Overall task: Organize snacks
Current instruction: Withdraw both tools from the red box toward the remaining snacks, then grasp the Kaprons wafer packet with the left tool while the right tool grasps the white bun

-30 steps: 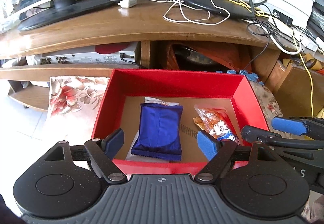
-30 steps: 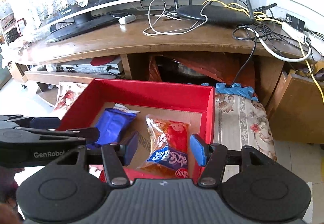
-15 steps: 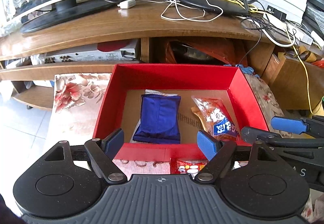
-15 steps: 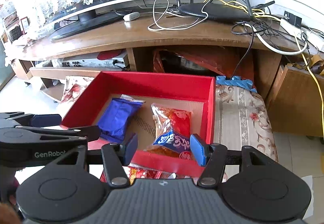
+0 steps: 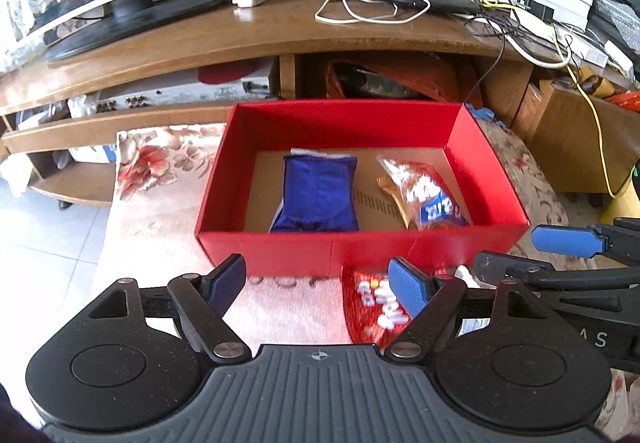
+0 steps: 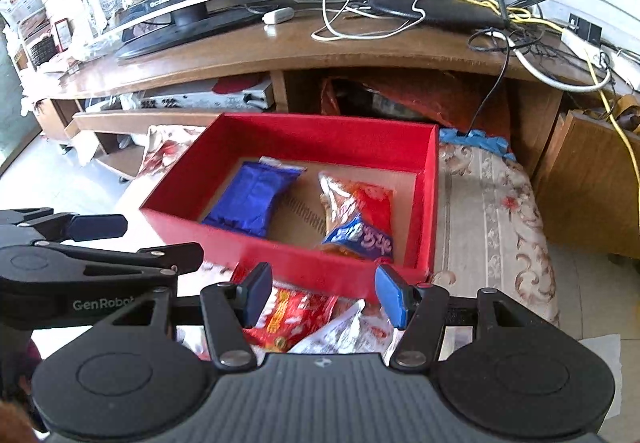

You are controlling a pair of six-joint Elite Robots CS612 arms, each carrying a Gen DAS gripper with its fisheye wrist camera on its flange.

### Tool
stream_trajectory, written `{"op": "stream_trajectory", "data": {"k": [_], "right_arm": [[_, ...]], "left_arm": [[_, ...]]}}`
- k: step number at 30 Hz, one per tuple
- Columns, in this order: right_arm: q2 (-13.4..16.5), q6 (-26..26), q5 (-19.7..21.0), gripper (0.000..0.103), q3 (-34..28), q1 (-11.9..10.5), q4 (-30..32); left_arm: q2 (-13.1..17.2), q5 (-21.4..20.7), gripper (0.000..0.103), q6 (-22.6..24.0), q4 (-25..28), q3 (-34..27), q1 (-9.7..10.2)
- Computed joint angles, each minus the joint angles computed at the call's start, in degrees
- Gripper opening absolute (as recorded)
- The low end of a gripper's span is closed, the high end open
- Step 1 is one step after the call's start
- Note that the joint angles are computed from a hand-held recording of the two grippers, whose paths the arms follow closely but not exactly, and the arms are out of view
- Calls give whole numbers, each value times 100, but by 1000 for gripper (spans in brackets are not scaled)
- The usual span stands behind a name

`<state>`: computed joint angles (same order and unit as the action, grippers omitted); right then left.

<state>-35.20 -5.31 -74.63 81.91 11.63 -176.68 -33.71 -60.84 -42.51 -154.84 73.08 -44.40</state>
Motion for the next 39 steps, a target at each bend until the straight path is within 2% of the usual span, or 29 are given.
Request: {"op": "stream_trajectory", "data": {"k": [9,12,21,31,34,37,39], "right_arm": [[-85,-357,169,56,207,55,319],[-99,-508,198,60,233,72,496],[-129,-509,273,62,282,52,542],[-126,-492,238,63,282,27,610],[-116,-469,200,63,267,22,648],[-109,-428,163,63,252,1,696],[-104,-398,134,63,246,-26,714]], "left_arm": [[-170,-307,85,-215,40,419,-20],[-219,-490,88,-347,23,559,5],[-213,-571,88,-530,729,579,55],[-42,-928,86,-453,1093,389,120],[-28,-1086,80,-572,914,410,161],[-81,-1140,66,-501,815,488,135],[-102,-1134,65,-490,827,507,117]]}}
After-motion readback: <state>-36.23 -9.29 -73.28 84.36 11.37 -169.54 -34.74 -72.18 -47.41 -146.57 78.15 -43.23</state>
